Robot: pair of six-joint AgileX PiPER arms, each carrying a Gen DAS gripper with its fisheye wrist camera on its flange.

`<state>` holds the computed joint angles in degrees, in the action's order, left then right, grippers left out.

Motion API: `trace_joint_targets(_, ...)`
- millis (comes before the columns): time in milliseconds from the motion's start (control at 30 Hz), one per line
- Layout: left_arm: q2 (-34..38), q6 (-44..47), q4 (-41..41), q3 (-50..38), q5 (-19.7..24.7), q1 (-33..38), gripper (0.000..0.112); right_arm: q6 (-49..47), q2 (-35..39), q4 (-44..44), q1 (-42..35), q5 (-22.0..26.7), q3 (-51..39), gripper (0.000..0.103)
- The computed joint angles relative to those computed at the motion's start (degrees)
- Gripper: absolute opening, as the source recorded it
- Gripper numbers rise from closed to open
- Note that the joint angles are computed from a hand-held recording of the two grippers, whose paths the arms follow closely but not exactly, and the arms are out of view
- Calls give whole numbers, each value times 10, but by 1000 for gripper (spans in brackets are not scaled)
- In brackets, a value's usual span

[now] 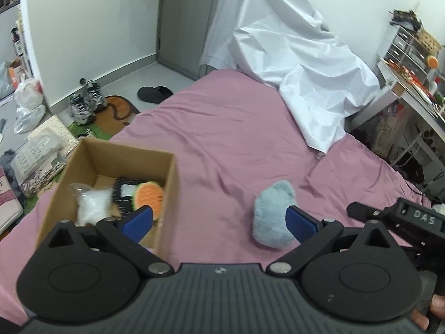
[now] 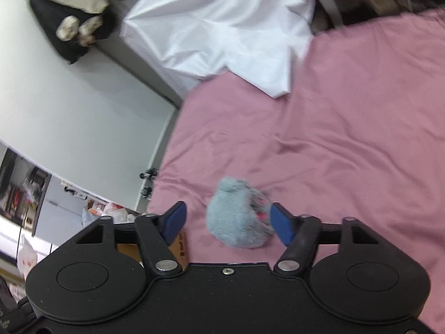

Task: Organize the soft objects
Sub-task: 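Move both tools toward the grey fluffy plush on the bed, then grasp the grey plush with the left tool while the right tool grasps it too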

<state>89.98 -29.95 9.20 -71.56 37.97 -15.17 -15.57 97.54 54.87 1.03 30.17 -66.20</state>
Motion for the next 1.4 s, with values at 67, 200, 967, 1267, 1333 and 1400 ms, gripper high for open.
trace_joint_targets(67,19,-8,-2,-15,1,-10,100,7,6,0,-7,2,2,61)
trace_joint_targets(200,45,-51,30,-28,-7,-33,99,34,18,-11,-17,9,1,61)
trace_joint_targets(967,215,-96,67,-160,9,-115,63,89,76,-28,-62,33,-28,96)
trace_joint_targets(1267,246,-115,83,-178,11,-122,52,75,88,-11,-69,40,-31,96)
trace_joint_targets(1333,249,-111,84,-182,14,-120,52,74,91,-9,-68,42,-34,96)
trace_joint_targets(1400,252,-108,83,-186,17,-116,52,69,93,-6,-66,43,-36,96)
